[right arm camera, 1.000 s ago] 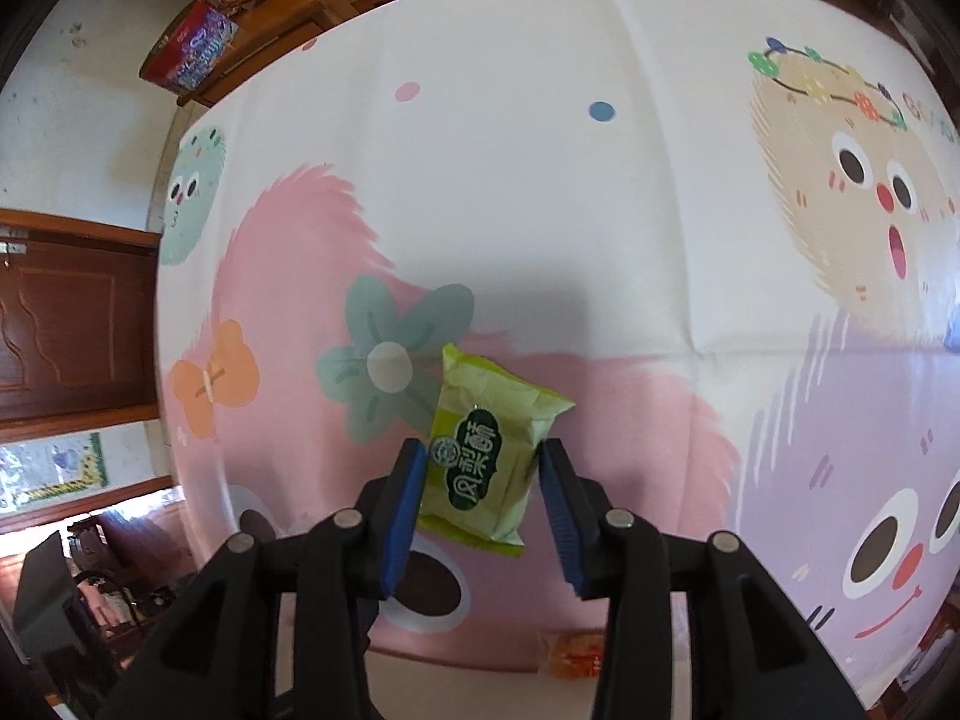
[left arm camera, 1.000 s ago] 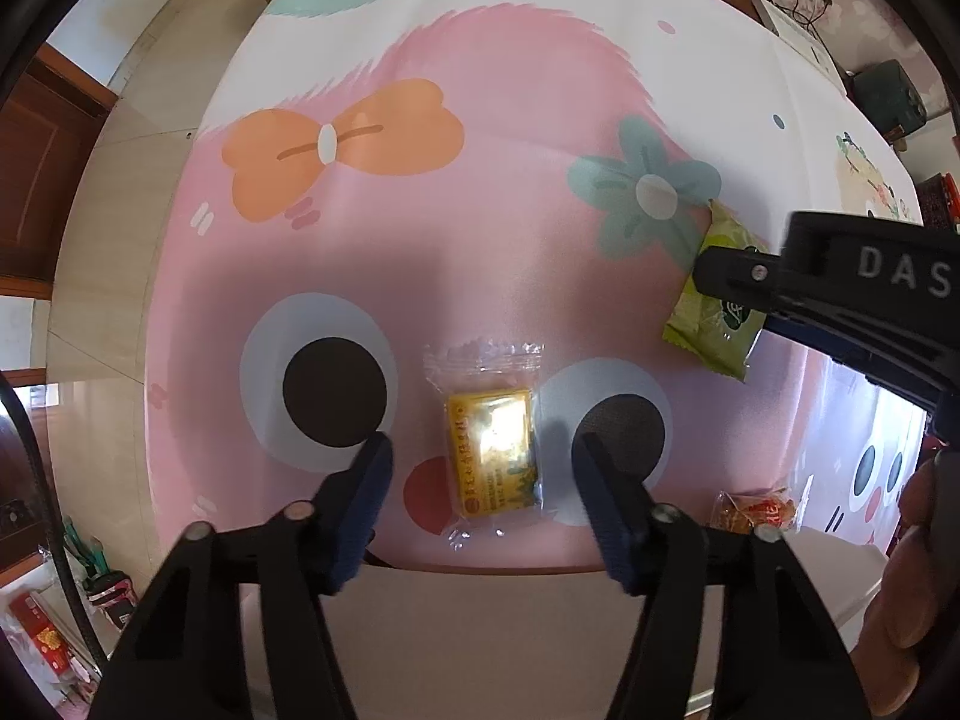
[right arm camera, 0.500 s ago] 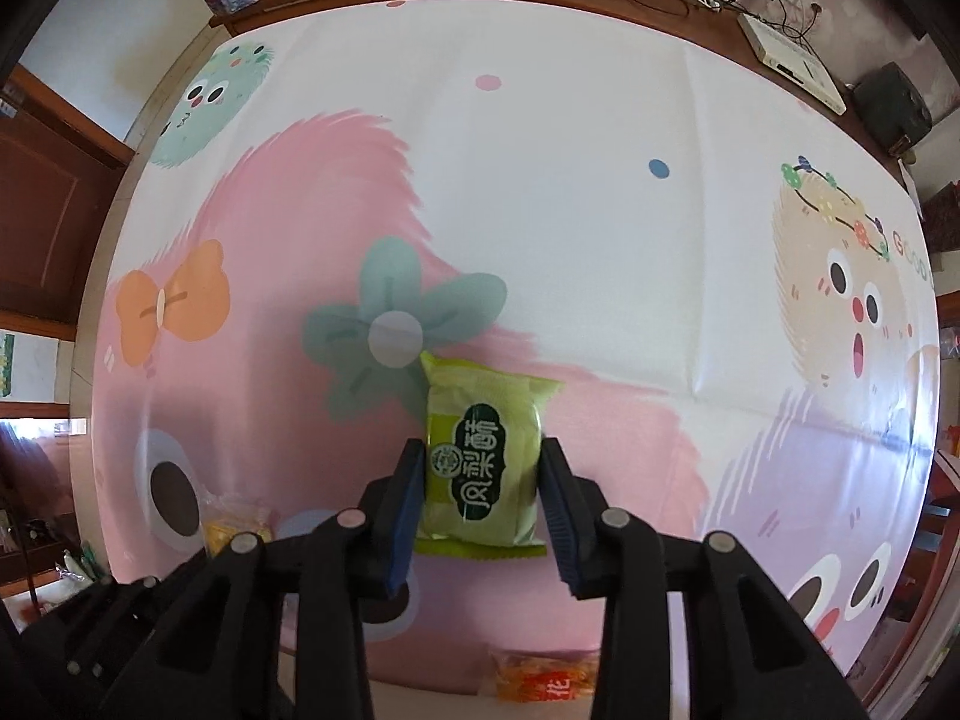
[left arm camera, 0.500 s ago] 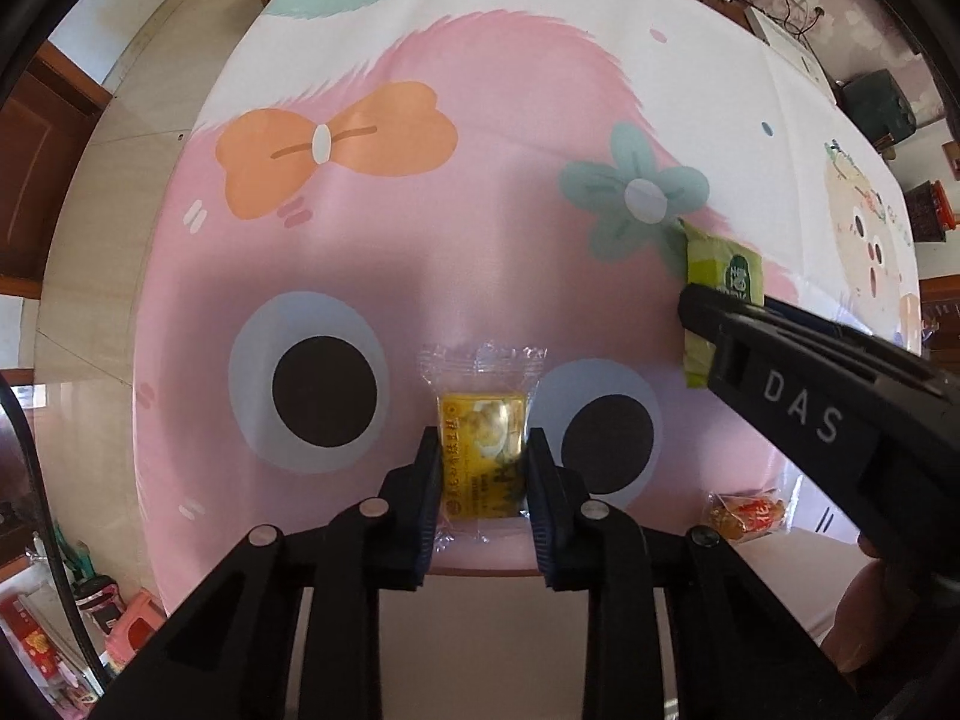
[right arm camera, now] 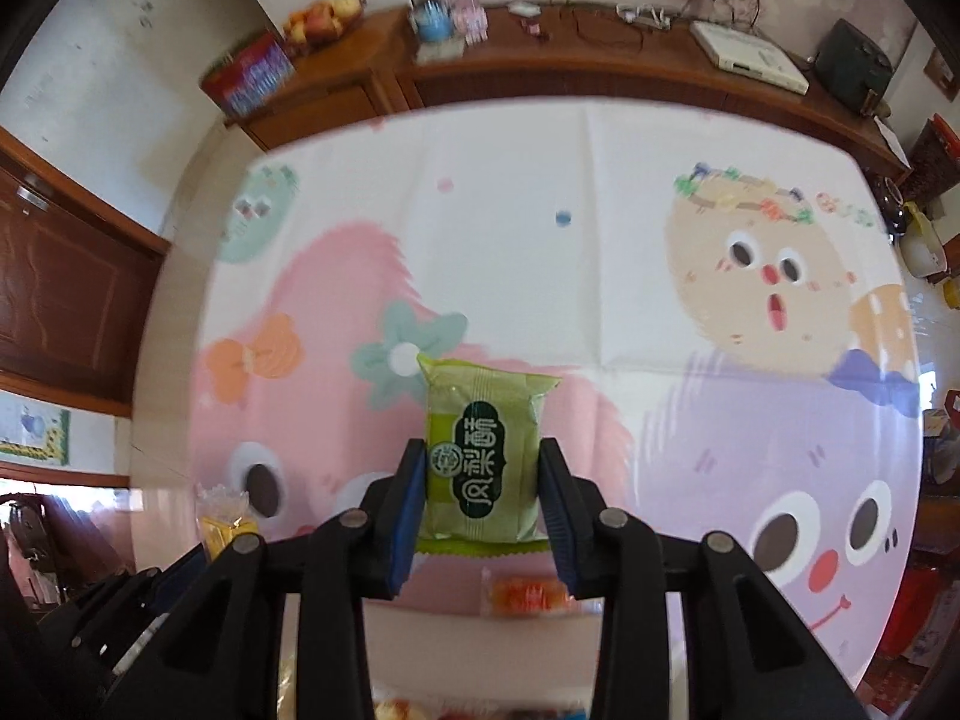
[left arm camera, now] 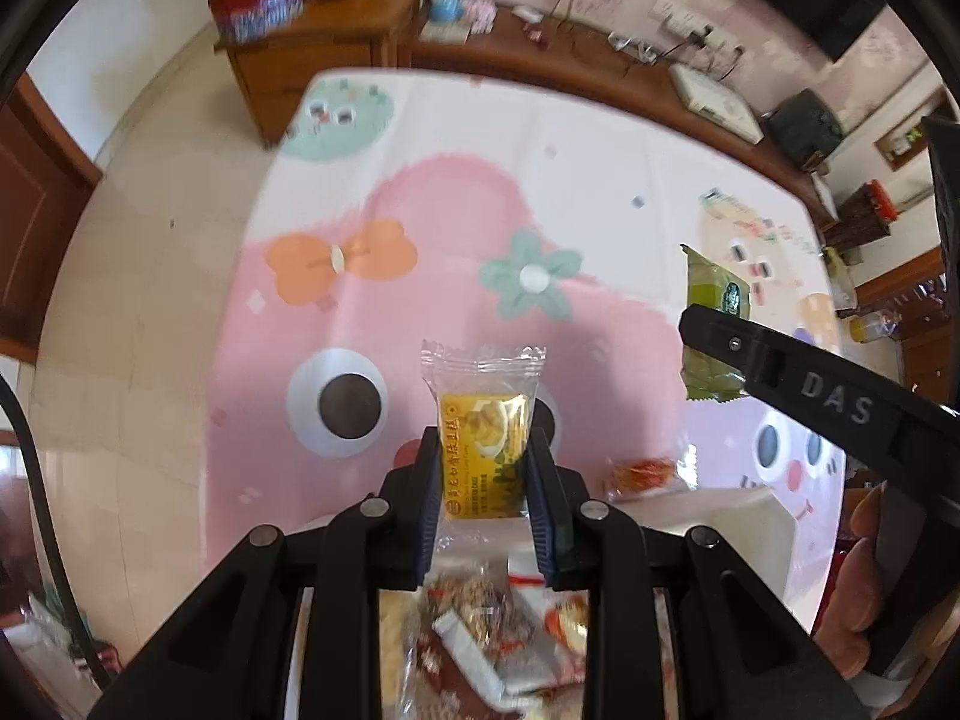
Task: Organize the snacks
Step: 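Carry both held packets over the white tray and release them inside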
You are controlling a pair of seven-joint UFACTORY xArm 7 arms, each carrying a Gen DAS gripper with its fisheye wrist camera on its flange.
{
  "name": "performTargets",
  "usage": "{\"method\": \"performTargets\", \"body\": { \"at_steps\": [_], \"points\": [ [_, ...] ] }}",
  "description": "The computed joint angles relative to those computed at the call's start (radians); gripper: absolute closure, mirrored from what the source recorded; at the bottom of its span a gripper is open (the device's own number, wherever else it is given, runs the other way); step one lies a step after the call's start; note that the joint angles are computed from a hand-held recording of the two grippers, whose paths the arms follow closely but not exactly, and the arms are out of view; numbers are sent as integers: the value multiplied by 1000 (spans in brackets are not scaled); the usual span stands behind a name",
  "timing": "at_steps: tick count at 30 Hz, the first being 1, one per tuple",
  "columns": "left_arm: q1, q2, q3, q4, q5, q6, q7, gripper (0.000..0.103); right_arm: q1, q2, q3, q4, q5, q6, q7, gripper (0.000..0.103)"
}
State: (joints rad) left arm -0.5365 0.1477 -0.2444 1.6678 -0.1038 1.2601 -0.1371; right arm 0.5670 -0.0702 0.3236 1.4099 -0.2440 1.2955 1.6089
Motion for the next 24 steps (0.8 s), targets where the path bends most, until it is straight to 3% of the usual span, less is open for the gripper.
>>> {"method": "performTargets", "body": {
  "at_steps": [7, 12, 18, 24],
  "points": [
    [63, -175, 26, -71, -82, 0, 113, 79, 88, 53, 68, 220, -158, 161, 108, 66],
    [101, -282, 46, -136, -156, 4, 170, 79, 197, 112, 88, 364, -252, 262, 181, 66],
    [128, -385, 71, -187, -213, 30, 243, 79, 361, 224, 78, 568, -373, 429, 226, 66],
    [138, -474, 87, -227, -244, 45, 306, 79, 512, 307, 38, 715, -440, 514, 269, 66]
  ]
}}
